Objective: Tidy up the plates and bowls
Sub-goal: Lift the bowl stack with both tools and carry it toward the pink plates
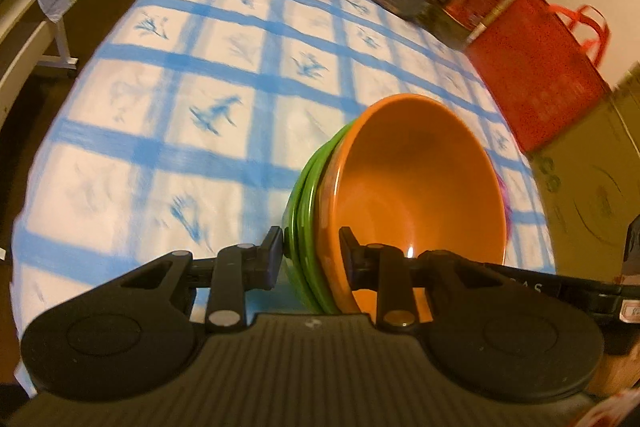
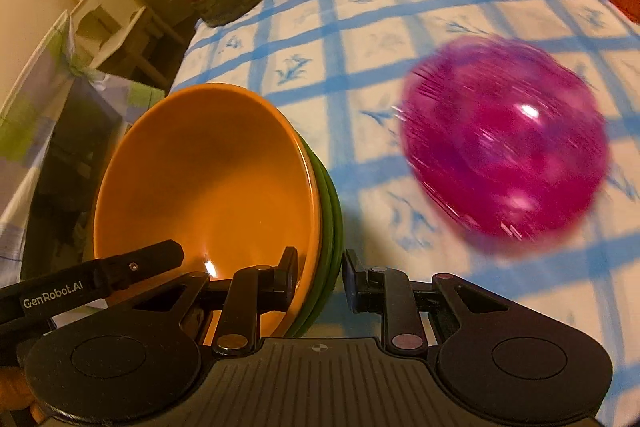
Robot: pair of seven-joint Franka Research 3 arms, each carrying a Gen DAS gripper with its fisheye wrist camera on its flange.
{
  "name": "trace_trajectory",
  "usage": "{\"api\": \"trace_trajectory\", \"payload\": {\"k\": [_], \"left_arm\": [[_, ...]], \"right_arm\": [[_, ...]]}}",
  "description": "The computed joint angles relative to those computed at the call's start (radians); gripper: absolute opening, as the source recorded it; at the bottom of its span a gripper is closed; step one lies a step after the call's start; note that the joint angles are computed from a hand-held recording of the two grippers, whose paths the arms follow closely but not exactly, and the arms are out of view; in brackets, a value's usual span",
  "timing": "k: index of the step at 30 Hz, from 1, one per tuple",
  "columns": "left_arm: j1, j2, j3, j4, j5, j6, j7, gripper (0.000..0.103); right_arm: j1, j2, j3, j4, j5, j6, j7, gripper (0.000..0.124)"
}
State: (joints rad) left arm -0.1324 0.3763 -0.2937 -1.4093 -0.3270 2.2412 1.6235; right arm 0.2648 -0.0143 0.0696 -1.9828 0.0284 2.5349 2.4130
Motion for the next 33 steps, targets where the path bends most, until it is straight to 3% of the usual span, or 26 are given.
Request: {"api": "trace_trajectory", "payload": {"k": [6, 15, 25, 33], "left_arm": [[-0.012, -0.125, -0.021, -0.162, -0.065, 0.031, 0.060, 0.026], [-0.081, -0.217, -0.015, -0.281, -0.126, 0.043, 0.093, 0.026], [-0.131, -0.230, -0.013, -0.292, -0.136, 0.034, 0.094, 0.025], [-0.150, -0.178, -0.023, -0.208, -0.107, 0.024, 0.070, 0.024]], "right_arm": [[-0.019, -0.194, 0.033, -0.199, -0.038, 0.007, 0.115, 0.024], [-0.091, -0.420, 0.092, -0.386, -0.043, -0.037, 0.195, 0.024], [-0.144, -0.555, 0.114, -0.471, -0.030, -0.083, 0.203, 0.024], [-0.182, -0.566, 0.107, -0.462, -0.033, -0.085, 0.167, 0.024]]}}
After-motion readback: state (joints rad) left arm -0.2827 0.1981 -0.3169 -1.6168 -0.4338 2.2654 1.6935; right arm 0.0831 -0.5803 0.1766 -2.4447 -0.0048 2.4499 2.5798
